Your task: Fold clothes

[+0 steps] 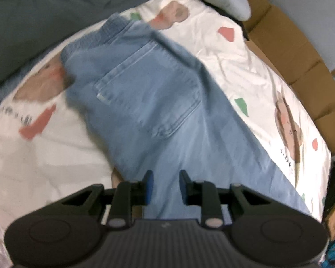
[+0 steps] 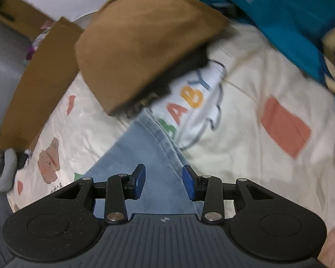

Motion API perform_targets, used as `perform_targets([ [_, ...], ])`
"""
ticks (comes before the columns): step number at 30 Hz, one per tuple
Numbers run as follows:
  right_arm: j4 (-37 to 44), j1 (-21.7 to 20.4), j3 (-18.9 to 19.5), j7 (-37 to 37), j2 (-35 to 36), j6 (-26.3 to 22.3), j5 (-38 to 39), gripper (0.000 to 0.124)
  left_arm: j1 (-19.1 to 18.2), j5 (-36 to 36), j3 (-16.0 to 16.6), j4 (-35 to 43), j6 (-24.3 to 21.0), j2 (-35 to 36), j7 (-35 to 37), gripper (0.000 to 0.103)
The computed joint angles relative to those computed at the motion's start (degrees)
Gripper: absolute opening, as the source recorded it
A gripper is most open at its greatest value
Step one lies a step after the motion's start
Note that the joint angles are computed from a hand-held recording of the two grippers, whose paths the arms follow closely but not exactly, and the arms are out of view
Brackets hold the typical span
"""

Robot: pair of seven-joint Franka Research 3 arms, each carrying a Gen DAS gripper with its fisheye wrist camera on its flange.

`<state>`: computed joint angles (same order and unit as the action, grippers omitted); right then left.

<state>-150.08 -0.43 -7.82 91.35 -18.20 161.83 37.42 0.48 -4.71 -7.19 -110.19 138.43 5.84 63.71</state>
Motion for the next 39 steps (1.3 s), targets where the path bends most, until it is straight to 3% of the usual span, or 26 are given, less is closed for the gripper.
perform_targets([
  [6,3.88,0.09,0.78,-4.67,4.54,0.76,-4.16,0.04,-0.54,2.65,-0.91,6.6,0.46,6.86,2.55,0.031],
  [10,7.25,-0.65,2.09,-6.27,8.74,0.96,-9.38,0.041,0.33,1.19,-3.04,10.71,1.04,11.79,12.33,0.035],
  [15,12.61,-1.85,3.8,-2.43,14.93,0.06,-18.87,0.04,-1.15,4.7,-3.22,15.74,0.6,16.89,16.9,0.034],
  [20,16.97,-0.97,3.7,-2.4,21.47,2.52,-22.39,0.041,-2.85,6.03,-3.88,19.84,3.06,21.68,16.82,0.035],
  [23,17.63,-0.92,4.48,-7.86,23.83,5.99,-18.34,0.039,-3.95,7.02,-4.36,23.32,4.18,25.61,17.52,0.035],
  [25,17.15,-0.59,4.51,-9.31,24.02,7.78,-17.51,0.031,-5.09,8.2,-3.95,24.83,4.52,27.33,16.53,0.035],
  [31,16.38,0.05,4.19,-10.8,23.35,8.86,-17.74,0.03,-6.16,10.45,-3.66,27.69,6.05,30.59,16.13,0.035],
  [34,16.36,0.1,4.24,-12.43,23.35,8.82,-17.28,0.03,-6.9,13.25,-1.79,27.88,6.35,30.63,14.93,0.035],
  [39,16.6,1.32,3.18,-8.2,24.22,9.86,-20.46,0.033,-7.68,19.25,2.62,29.55,6.64,30.47,8.63,0.034],
])
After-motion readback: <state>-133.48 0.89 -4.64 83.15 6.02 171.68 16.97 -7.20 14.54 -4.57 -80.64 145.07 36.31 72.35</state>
